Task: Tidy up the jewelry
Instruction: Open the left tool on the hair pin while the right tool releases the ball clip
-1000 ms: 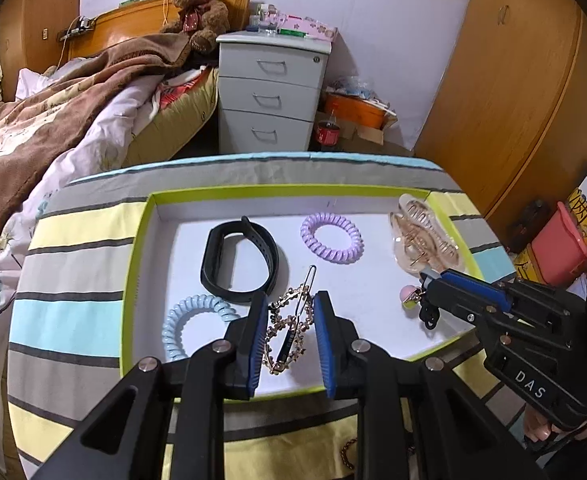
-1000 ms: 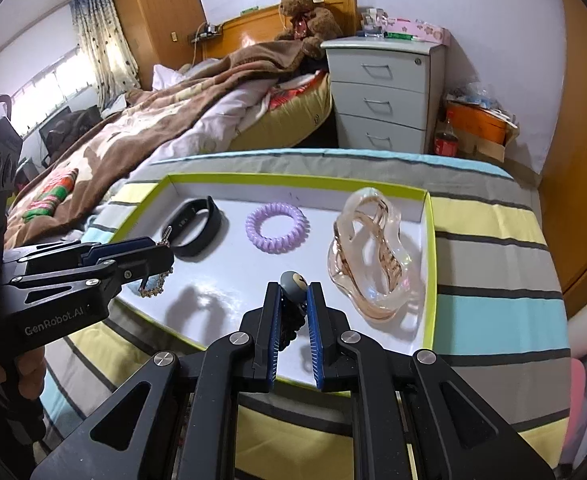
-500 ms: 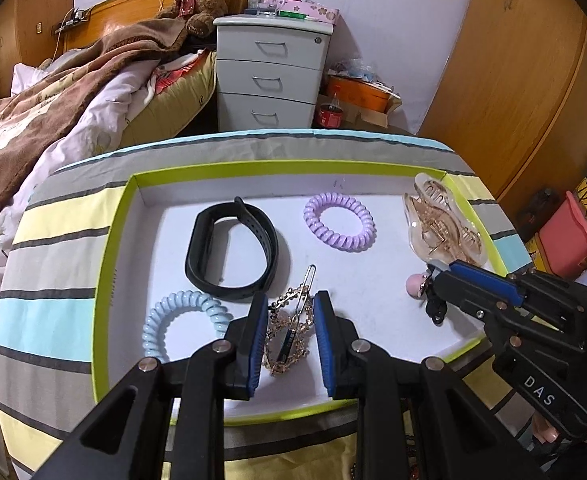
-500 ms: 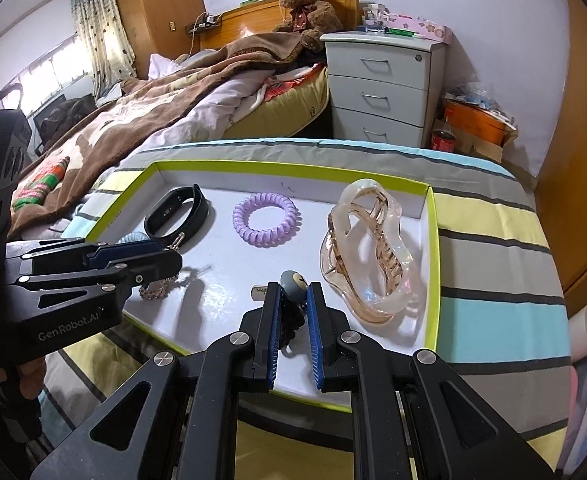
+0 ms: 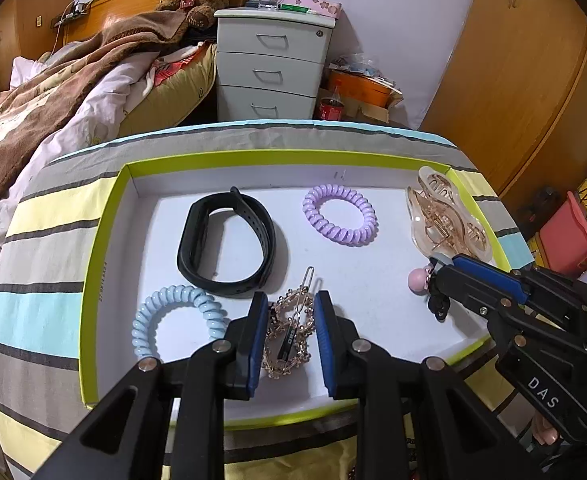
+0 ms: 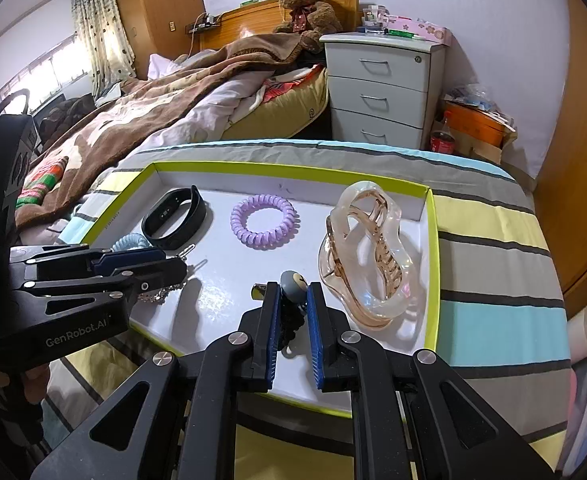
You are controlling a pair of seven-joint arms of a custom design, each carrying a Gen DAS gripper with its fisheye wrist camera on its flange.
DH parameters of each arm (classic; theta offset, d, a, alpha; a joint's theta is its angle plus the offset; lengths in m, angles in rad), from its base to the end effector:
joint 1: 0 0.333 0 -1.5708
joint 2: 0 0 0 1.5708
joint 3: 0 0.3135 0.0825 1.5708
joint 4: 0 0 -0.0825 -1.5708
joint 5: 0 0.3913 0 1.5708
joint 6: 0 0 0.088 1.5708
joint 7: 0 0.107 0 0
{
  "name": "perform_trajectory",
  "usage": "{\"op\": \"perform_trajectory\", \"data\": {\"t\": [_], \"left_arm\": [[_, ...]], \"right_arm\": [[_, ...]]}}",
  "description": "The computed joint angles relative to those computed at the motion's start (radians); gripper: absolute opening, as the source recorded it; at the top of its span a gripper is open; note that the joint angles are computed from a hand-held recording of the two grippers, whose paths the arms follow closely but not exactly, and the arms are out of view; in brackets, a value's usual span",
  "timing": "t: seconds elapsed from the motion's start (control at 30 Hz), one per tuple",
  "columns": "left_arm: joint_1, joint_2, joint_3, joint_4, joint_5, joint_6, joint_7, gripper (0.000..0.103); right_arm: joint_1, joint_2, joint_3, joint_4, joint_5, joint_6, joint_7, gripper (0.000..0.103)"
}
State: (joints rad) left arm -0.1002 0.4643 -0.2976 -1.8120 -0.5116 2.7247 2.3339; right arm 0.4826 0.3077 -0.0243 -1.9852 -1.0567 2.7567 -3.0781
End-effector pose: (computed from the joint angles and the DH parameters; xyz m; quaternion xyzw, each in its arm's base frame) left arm 0.6488 -0.2303 0.3334 -0.4132 0.8598 -0.2950 0.0555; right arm 0.5526 0.3137 0.3377 -0.5690 0.7420 -0.2338 0.2665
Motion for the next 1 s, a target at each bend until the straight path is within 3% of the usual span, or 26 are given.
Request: {"op": "perform_trajectory", "data": {"t": [0.27,0.6,1.0], "left_arm": [[0.0,-0.002,0.002,0.001,0.003,-0.006,-0.007,0.025],[0.003,-0.012,-0.002,-0.01,-0.007,-0.013,-0.002,0.039],[0.019,-0.062,-0.014,-0.06,-0.066,0.005,0.036,0.048]], "right_arm": [[0.003,0.001,0.0,0.002,0.0,-0.005,0.004,0.015],[0.009,0.006,0.002,0.009,0.001,-0.025,0.012,0.02],[0.015,-0.016,0.011,-0.007,-0.017,-0.049,0.051,0.023]]}}
